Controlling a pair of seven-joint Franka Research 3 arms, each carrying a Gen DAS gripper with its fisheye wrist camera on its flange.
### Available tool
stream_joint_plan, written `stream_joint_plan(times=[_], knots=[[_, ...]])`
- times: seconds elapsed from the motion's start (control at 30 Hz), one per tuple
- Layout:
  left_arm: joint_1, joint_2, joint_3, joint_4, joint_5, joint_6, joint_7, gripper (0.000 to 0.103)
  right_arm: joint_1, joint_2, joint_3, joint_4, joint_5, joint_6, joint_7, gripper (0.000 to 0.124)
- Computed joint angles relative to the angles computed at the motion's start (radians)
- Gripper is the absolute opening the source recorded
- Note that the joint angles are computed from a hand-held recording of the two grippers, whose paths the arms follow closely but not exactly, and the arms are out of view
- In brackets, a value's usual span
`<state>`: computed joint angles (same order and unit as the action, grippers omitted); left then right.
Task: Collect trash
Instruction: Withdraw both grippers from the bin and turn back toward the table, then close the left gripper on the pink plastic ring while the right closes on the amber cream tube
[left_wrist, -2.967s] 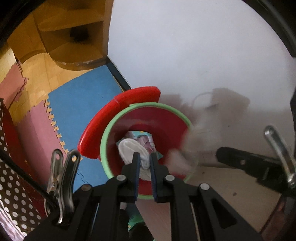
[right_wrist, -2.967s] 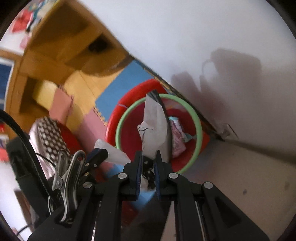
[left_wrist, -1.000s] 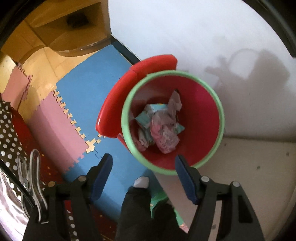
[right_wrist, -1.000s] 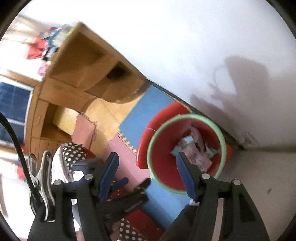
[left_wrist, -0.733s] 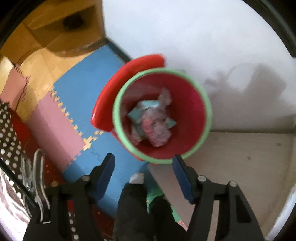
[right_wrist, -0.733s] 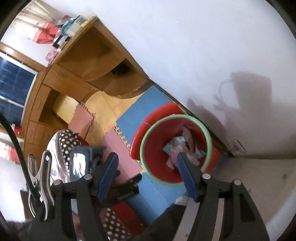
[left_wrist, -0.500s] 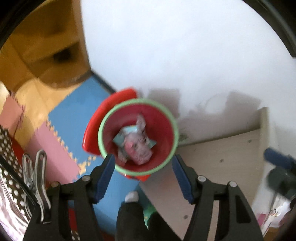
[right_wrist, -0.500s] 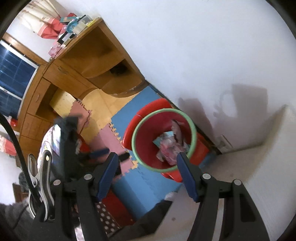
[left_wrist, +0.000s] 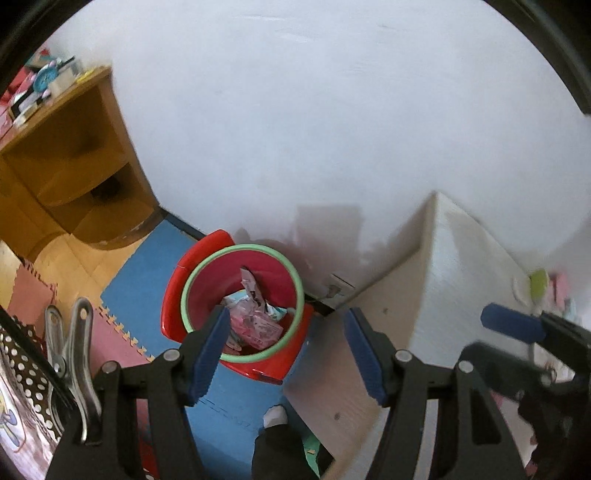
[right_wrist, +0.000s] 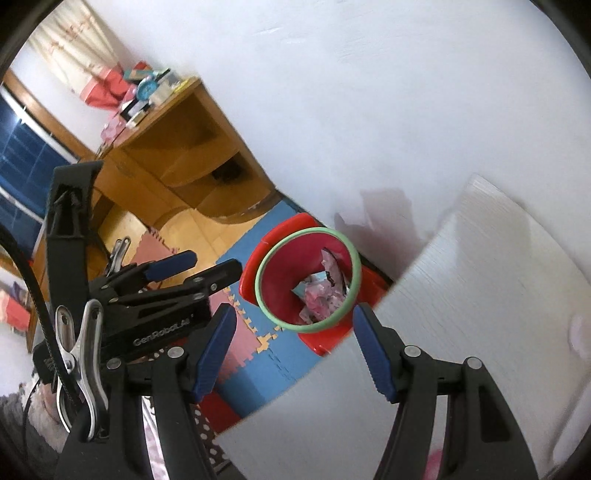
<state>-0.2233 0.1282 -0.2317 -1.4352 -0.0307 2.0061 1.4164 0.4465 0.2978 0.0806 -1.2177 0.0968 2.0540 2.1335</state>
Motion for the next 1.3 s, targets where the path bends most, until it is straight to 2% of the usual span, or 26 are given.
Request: stream_joint_plan(times=[0.2,0.5,0.6,0.73,0.93,1.13,1.23,1.3], knots=[[-0.031,-0.07,-0.022,-0.059,-0.022,-0.003,0.028,0.068,-0.009,-0.17,-0.002,-0.208,-0.047,0.052,0.065,0.067],[-0.093,-0.102,-0.051,-0.074,-0.063,-0.011,0.097,0.068,-0.077,-0.433,0.034,-0.524,-0.09,0.108,0.189,0.067],[-0.111,-0.104,-0.057,-0.077,-0.085,-0.02,0.107,0.068,-0.11,-0.534,0.048,-0.64,-0.085,0.114,0.235,0.067],[-0.135,-0.099,-0.07,-0.077,-0.112,-0.041,0.116,0.068,-0.15,-0.61,0.064,-0.723,-0.069,0.099,0.271,0.067],[-0.179,-0.075,-0.093,-0.053,-0.12,-0.065,0.113,0.068,-0.22,-0.733,0.102,-0.826,-0.118,0.042,0.371,0.067],[-0.217,-0.029,-0.11,-0.005,-0.079,-0.094,0.085,0.07,-0.295,-0.841,0.122,-0.903,-0.176,-0.073,0.479,0.067],[-0.237,-0.002,-0.117,0.024,-0.05,-0.118,0.071,0.07,-0.325,-0.869,0.133,-0.913,-0.207,-0.172,0.514,0.067],[-0.245,0.015,-0.119,0.043,-0.046,-0.134,0.058,0.071,-0.338,-0.859,0.134,-0.908,-0.203,-0.2,0.55,0.067]])
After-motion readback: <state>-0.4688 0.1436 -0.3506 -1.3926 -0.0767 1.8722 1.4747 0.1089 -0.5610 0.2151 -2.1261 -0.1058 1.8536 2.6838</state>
